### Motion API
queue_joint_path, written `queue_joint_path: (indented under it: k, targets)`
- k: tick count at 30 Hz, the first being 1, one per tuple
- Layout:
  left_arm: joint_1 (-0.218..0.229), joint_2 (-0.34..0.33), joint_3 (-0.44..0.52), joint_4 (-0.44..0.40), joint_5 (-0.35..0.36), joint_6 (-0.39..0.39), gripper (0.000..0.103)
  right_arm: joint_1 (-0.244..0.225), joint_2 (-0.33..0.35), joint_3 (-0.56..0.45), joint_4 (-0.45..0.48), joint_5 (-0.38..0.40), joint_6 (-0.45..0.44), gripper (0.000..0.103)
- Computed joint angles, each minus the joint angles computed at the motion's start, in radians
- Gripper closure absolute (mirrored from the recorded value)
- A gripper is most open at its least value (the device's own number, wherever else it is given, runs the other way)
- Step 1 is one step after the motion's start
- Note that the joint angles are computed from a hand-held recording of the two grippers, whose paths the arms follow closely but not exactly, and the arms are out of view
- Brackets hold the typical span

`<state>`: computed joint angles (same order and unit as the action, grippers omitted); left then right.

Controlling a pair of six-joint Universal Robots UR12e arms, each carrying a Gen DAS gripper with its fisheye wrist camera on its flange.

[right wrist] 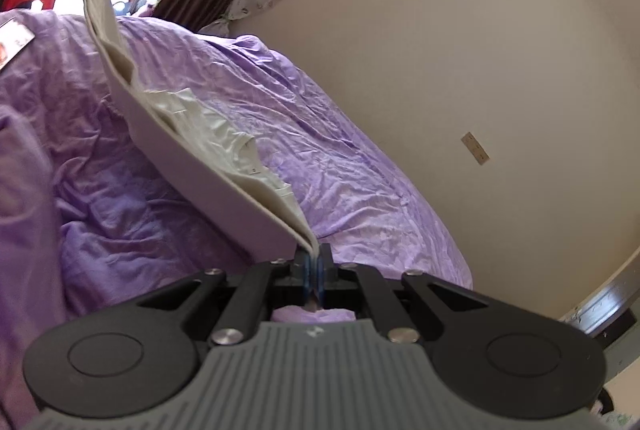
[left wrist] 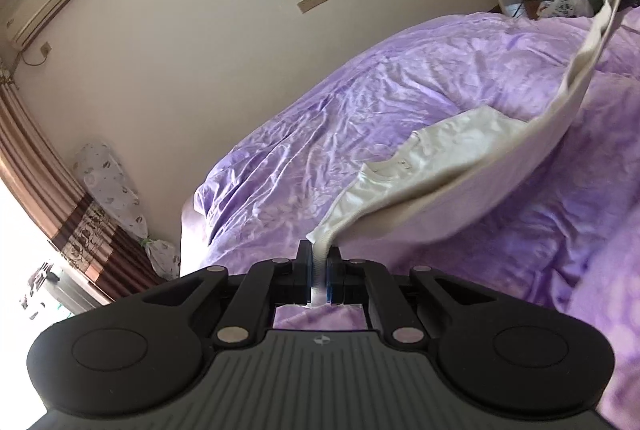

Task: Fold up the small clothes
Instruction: 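Lift the hem with both tools and fold it toward the collar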

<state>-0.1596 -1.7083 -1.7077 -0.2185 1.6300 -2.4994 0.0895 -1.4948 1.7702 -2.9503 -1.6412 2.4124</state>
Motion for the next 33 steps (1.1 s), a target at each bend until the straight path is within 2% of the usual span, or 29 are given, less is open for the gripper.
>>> queue_joint_path:
  k: [7,11,18,23,28,30,33]
  targets:
    - [-0.003,-0.116,0.143,-0.05,0.014,-0.013,0.097,-0.023,0.099,-0.11,0.036,0.014,0.041,0.103]
    - [0.004,-0.204,0.255,-0.093,0.016,-0.046,0.097,-0.031,0.189,-0.204,0.028,0.011,0.027,0.103]
    - [0.006,-0.369,0.464,-0.189,0.029,-0.059,0.097,-0.043,0.369,-0.419,0.098,-0.006,0.052,0.103]
    - [0.011,-0.496,0.624,-0.307,0.039,-0.08,0.097,-0.047,0.52,-0.606,0.189,-0.021,0.082,0.103]
    - [0.014,-0.621,0.775,-0.449,0.058,-0.127,0.097,-0.05,0.679,-0.791,0.3,-0.023,0.157,0.103]
    - [0.017,-0.66,0.819,-0.501,0.05,-0.147,0.097,-0.046,0.74,-0.859,0.347,-0.031,0.176,0.103]
    - [0.019,-0.694,0.849,-0.528,0.057,-0.165,0.096,-0.045,0.808,-0.933,0.41,-0.038,0.209,0.103]
